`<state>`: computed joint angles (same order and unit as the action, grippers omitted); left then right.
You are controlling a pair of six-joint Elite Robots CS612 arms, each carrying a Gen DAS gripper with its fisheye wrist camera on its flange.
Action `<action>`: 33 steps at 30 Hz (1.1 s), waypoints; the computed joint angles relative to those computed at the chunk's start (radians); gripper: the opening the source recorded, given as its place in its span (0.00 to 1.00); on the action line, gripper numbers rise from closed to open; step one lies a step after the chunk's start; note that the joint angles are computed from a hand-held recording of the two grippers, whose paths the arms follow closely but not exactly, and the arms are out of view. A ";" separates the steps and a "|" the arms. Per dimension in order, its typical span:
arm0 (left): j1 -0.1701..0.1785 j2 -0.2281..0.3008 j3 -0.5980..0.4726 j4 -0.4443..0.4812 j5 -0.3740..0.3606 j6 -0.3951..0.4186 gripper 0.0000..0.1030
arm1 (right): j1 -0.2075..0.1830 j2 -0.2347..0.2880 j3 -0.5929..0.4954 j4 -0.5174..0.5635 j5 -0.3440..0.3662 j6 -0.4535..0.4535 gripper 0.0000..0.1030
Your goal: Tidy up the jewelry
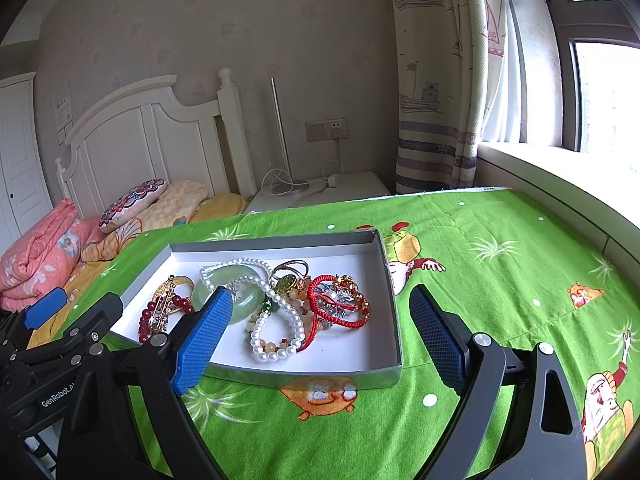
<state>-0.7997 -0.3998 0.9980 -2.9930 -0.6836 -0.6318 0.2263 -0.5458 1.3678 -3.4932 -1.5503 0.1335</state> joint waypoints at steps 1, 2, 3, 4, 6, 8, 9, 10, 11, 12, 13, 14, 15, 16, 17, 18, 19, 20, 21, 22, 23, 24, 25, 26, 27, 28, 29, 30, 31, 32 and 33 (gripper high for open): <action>0.000 0.000 0.000 0.000 0.000 0.000 0.98 | 0.000 0.000 -0.001 0.000 0.000 0.000 0.84; 0.000 0.000 0.001 0.000 0.000 0.000 0.98 | 0.000 0.000 0.000 0.000 0.000 0.000 0.84; 0.000 -0.001 0.001 0.003 0.002 -0.003 0.98 | 0.000 0.000 0.000 0.000 0.000 0.000 0.84; 0.000 -0.001 0.001 0.010 0.007 -0.009 0.98 | 0.000 0.000 0.000 0.000 0.001 0.000 0.84; 0.000 -0.003 0.004 0.017 0.012 -0.018 0.98 | 0.000 0.000 0.000 0.000 0.001 0.000 0.84; 0.001 -0.004 0.006 0.017 0.013 -0.018 0.98 | 0.000 0.000 0.000 0.000 0.001 0.000 0.84; 0.000 -0.004 0.005 0.016 0.013 -0.017 0.98 | 0.000 0.000 0.000 0.000 0.001 0.000 0.84; 0.001 -0.003 0.006 0.015 0.015 -0.015 0.98 | 0.000 0.000 0.000 0.000 0.001 0.000 0.84; 0.000 -0.005 0.008 0.015 0.018 -0.016 0.98 | 0.000 0.000 0.000 -0.001 0.000 0.000 0.84; -0.001 -0.005 0.008 0.020 0.025 -0.019 0.98 | 0.000 0.000 0.000 0.000 0.001 0.000 0.84; -0.002 -0.006 0.008 0.030 0.036 -0.028 0.98 | 0.000 0.000 0.000 0.000 0.001 0.000 0.84; -0.003 -0.007 0.008 0.046 0.048 -0.041 0.98 | 0.000 0.000 0.000 0.000 0.001 0.000 0.84; -0.004 -0.008 0.007 0.060 0.057 -0.053 0.98 | 0.000 0.000 0.000 0.000 0.001 0.000 0.84; -0.005 -0.008 0.005 0.071 0.063 -0.062 0.98 | 0.000 0.000 0.000 0.000 0.001 0.000 0.84; -0.005 -0.009 0.007 0.077 0.067 -0.067 0.98 | 0.000 0.000 0.000 -0.001 0.001 0.000 0.84; -0.005 -0.009 0.006 0.077 0.069 -0.067 0.98 | 0.000 0.000 0.000 0.000 0.001 0.000 0.84; -0.005 -0.009 0.008 0.072 0.068 -0.062 0.98 | 0.000 0.000 0.000 0.000 0.001 0.001 0.84; -0.006 -0.008 0.008 0.068 0.069 -0.057 0.98 | 0.000 0.000 0.000 -0.001 0.001 0.000 0.84; -0.006 -0.008 0.009 0.060 0.069 -0.049 0.98 | 0.000 0.000 0.000 -0.001 0.001 0.000 0.84; -0.006 -0.007 0.010 0.046 0.067 -0.037 0.98 | 0.000 0.000 0.000 0.000 0.001 0.000 0.84; -0.007 -0.006 0.010 0.031 0.064 -0.025 0.98 | 0.000 0.000 0.000 -0.001 0.001 0.000 0.84; -0.008 -0.004 0.010 0.018 0.067 -0.017 0.98 | 0.000 0.000 0.000 -0.001 0.001 0.000 0.84; -0.009 -0.003 0.011 0.007 0.076 -0.016 0.98 | 0.000 0.000 0.000 0.000 0.002 -0.001 0.84; -0.011 -0.003 0.012 0.000 0.086 -0.018 0.98 | 0.000 0.000 0.000 0.000 0.003 -0.001 0.84; -0.011 -0.003 0.016 -0.021 0.083 -0.013 0.98 | 0.001 0.000 0.000 0.000 0.004 0.000 0.84; -0.010 -0.002 0.019 -0.049 0.066 -0.003 0.98 | 0.000 0.001 0.000 0.001 0.005 0.001 0.84; -0.008 -0.005 0.025 -0.061 0.047 -0.005 0.98 | 0.000 0.001 -0.001 0.002 0.006 0.002 0.84; -0.008 -0.008 0.030 -0.060 0.036 -0.013 0.98 | 0.000 0.001 -0.001 0.004 0.007 0.004 0.84; -0.009 -0.008 0.031 -0.065 0.037 -0.011 0.98 | 0.000 0.001 -0.002 0.005 0.007 0.005 0.84; -0.010 -0.007 0.030 -0.071 0.042 -0.007 0.98 | 0.000 0.002 -0.002 0.005 0.009 0.006 0.84; -0.010 -0.006 0.029 -0.072 0.047 -0.010 0.98 | 0.000 0.001 -0.002 0.006 0.010 0.008 0.84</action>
<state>-0.8096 -0.4057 1.0271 -3.0652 -0.6363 -0.6420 0.2259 -0.5446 1.3663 -3.4876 -1.5402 0.1415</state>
